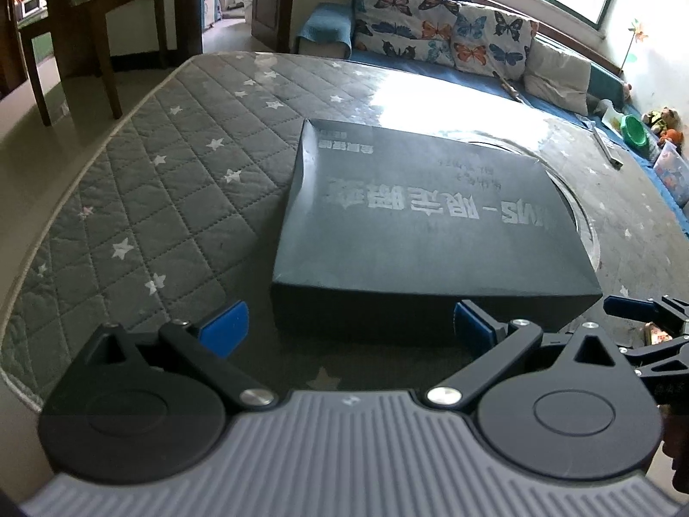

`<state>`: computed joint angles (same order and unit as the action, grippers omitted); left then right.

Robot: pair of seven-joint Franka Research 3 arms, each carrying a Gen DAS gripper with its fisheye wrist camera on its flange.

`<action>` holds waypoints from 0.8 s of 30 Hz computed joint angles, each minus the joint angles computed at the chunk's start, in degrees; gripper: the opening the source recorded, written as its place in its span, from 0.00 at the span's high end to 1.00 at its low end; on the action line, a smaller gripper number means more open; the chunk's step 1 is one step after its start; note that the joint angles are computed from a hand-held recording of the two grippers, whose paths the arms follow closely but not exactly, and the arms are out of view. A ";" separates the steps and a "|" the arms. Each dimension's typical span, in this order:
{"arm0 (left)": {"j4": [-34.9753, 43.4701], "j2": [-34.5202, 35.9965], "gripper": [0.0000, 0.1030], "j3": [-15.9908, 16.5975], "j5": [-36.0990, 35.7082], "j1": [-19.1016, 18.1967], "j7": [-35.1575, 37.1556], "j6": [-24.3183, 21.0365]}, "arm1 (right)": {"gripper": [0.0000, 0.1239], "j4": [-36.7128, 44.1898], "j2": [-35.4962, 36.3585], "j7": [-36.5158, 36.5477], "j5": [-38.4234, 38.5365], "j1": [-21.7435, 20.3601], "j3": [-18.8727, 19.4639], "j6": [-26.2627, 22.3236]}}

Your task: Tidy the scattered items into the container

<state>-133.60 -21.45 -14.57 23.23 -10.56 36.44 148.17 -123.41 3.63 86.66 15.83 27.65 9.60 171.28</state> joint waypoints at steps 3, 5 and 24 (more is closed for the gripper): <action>-0.76 -0.72 0.02 -0.37 0.01 -0.34 -0.35 -0.19 | 0.17 -1.34 -0.96 0.71 -0.45 0.26 0.07 0.46; -1.16 -1.13 0.02 -0.74 0.21 -0.51 -0.69 -0.58 | 0.17 -2.19 -1.65 0.58 -0.25 0.38 0.26 0.65; -5.36 -4.41 0.02 -2.24 1.18 -2.37 -4.40 -1.44 | 0.17 -9.43 -7.02 7.11 -8.29 0.67 2.29 3.03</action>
